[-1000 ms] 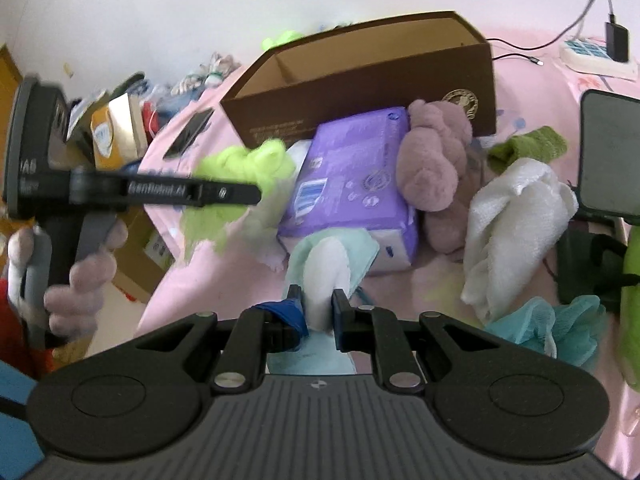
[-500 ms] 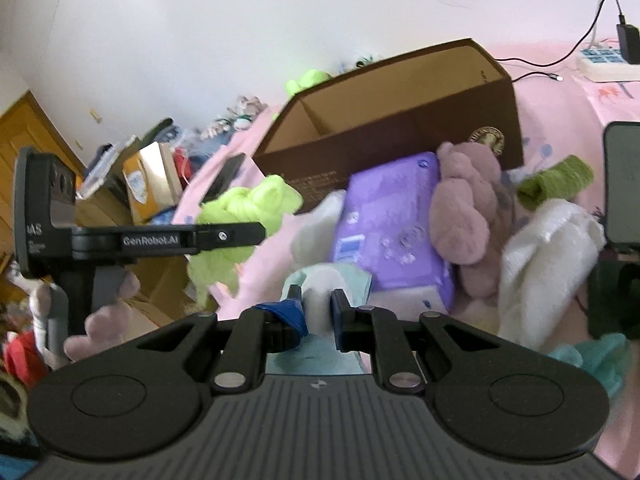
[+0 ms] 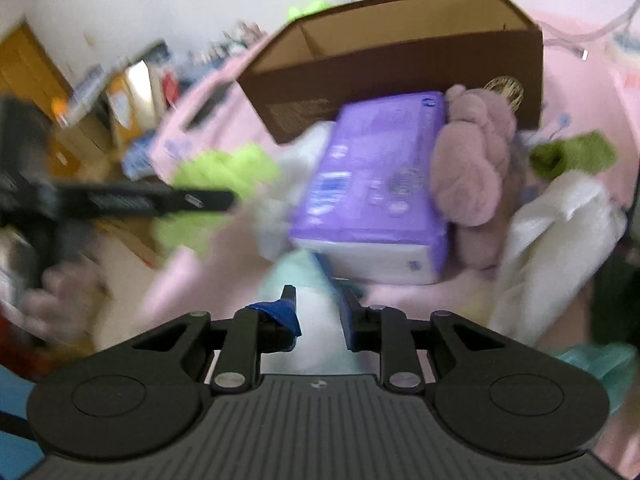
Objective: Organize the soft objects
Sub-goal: 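Grasp the teal zippered pouch with the right gripper, then lift the teal pouch out of the pile with the right gripper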
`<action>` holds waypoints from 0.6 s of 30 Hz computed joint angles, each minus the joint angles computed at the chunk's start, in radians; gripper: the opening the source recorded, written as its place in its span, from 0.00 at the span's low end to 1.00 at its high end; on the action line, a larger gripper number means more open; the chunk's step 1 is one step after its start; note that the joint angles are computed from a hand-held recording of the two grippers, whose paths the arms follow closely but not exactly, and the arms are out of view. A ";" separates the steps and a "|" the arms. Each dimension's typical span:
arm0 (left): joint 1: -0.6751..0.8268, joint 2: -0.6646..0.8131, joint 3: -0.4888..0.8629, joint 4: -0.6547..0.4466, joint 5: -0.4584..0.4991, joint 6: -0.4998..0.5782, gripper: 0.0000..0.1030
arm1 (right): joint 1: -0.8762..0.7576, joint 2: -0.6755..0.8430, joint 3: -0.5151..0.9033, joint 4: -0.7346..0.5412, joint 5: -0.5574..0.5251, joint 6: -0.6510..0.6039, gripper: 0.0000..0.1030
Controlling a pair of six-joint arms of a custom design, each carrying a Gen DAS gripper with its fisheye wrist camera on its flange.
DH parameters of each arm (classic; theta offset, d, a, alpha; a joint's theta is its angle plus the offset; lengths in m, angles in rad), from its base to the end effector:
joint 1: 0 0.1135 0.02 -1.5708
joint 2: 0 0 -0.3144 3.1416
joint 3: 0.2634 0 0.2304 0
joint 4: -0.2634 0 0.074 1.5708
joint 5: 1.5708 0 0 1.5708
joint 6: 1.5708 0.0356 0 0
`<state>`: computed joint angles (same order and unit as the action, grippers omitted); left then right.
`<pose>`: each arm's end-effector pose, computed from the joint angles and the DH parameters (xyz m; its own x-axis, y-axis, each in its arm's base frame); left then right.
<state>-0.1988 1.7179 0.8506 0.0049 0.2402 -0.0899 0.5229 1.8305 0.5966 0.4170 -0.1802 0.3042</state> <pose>0.3183 -0.0728 0.2112 -0.7723 0.0666 -0.6318 0.2753 0.9313 -0.2383 0.2615 0.1581 0.1478 -0.7816 -0.1104 -0.6139 -0.3810 0.8638 0.3297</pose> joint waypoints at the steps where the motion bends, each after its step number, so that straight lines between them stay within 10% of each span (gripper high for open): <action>1: 0.002 -0.003 -0.001 0.000 -0.004 0.001 0.41 | -0.019 0.021 0.002 0.011 -0.038 0.007 0.09; 7: 0.019 -0.017 -0.029 0.001 0.001 -0.001 0.41 | -0.106 0.112 0.001 0.134 -0.280 0.078 0.09; 18: 0.043 -0.056 -0.086 -0.014 0.018 0.029 0.41 | -0.013 0.153 0.080 0.044 -0.138 -0.053 0.14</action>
